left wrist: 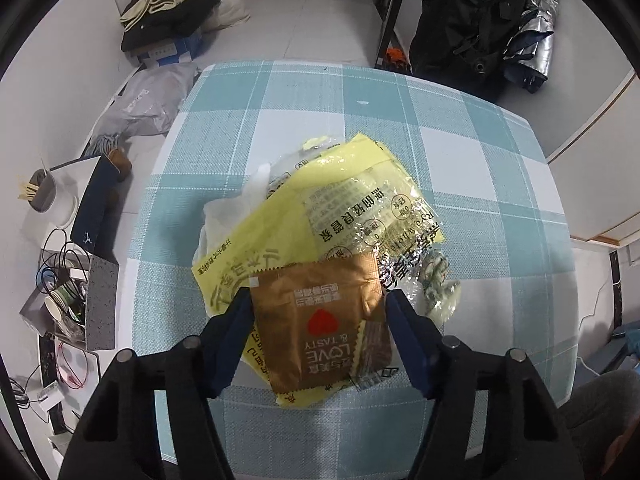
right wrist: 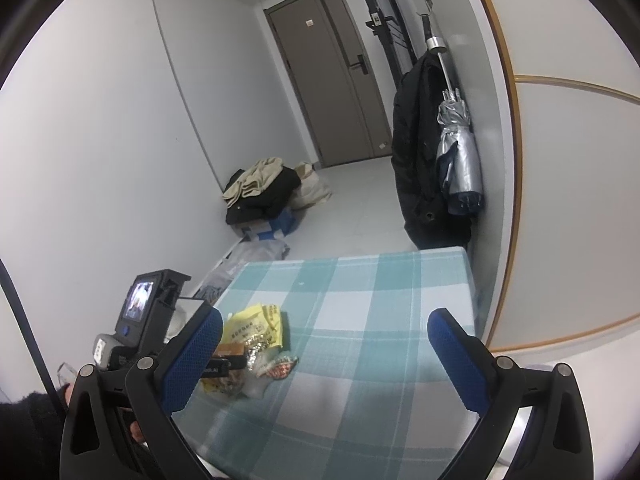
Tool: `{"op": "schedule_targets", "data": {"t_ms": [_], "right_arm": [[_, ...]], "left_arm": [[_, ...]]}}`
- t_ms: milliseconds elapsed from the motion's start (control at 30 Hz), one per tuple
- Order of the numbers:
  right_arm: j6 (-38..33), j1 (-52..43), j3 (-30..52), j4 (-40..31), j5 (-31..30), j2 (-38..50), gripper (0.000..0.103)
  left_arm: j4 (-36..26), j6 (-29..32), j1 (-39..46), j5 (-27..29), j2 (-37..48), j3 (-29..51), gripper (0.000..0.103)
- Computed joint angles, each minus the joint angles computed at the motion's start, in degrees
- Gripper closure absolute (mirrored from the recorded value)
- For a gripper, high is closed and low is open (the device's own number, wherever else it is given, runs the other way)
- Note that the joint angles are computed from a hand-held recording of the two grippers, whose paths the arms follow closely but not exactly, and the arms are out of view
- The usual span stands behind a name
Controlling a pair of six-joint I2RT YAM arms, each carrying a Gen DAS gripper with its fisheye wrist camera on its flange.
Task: Collect trash
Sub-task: 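Lower the left tool onto the brown LOVE packet and close it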
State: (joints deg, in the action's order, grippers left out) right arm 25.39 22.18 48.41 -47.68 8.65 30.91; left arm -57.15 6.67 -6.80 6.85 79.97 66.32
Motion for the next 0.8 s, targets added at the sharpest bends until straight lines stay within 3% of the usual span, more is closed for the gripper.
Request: {"op": "schedule_targets", "data": {"t_ms": [400,800], "right_arm": [[3.5,6.4,0.3,-1.7,7.4,2.2,0.000],[6.2,14.5,0.4,-2.8,15.4,4.1,0.000]], "left_arm": [[-0.4,0.2,2.5,5.1,-0.1,0.7,0.056],[1.7,-1.9,1.7,4.7,-0.4,-1.8,0.051]]}}
